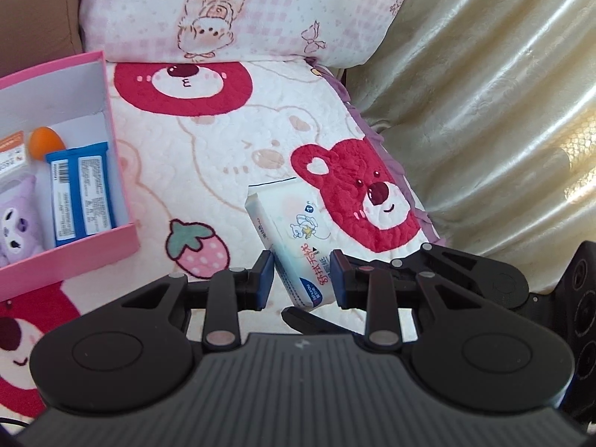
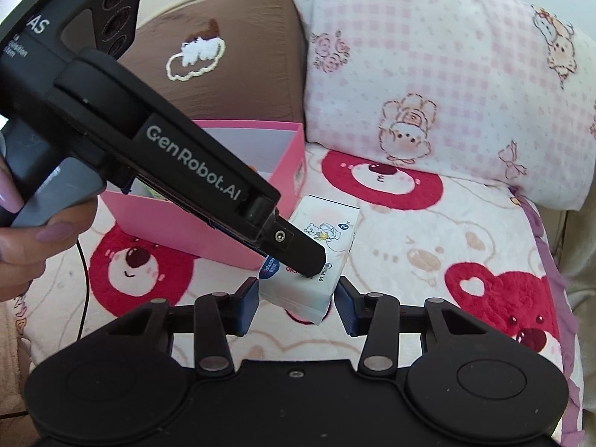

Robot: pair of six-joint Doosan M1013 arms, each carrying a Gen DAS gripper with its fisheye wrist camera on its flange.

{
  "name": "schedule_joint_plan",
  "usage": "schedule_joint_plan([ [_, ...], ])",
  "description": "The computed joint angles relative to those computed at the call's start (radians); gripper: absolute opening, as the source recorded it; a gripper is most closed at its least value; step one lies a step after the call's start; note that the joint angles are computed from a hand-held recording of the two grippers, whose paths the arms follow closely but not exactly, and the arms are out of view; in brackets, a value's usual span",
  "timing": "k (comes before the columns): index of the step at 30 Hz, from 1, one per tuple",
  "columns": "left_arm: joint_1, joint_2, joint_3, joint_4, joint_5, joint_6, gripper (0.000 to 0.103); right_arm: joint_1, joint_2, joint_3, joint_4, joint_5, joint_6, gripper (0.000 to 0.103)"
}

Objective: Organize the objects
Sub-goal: 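Lift the white box with the left gripper and carry it toward the pink box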

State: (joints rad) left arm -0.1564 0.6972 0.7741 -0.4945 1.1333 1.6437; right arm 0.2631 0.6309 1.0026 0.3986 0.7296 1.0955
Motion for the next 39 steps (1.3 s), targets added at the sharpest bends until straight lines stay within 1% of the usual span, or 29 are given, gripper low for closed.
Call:
schedule_joint_plan([
  [5, 0.005, -0.034, 0.033, 0.018, -0.007, 0.037, 0.03, 0.007, -0.009, -0.005, 0.025, 0.02, -0.013, 0.049],
  [11, 0.016, -0.062, 0.058, 0.005, -0.012, 0.042, 0.03, 0.016, -0.022, -0.006, 0.029, 0.023, -0.039, 0.049],
  [19, 0.025, -0.098, 0.089, 0.036, -0.019, 0.029, 0.03, 0.03, -0.023, -0.026, 0.051, 0.047, -0.072, 0.049],
  [29, 0.054, -0.15, 0.159, 0.035, -0.073, 0.021, 0.031, 0.05, -0.009, -0.066, 0.075, 0.077, -0.107, 0.049],
  [35, 0.078, -0.169, 0.188, 0.018, -0.094, 0.012, 0.031, 0.064, 0.002, -0.092, 0.075, 0.091, -0.127, 0.049],
  [39, 0.089, -0.181, 0.208, 0.017, -0.122, 0.018, 0.032, 0.072, 0.015, -0.119, 0.068, 0.103, -0.126, 0.049],
])
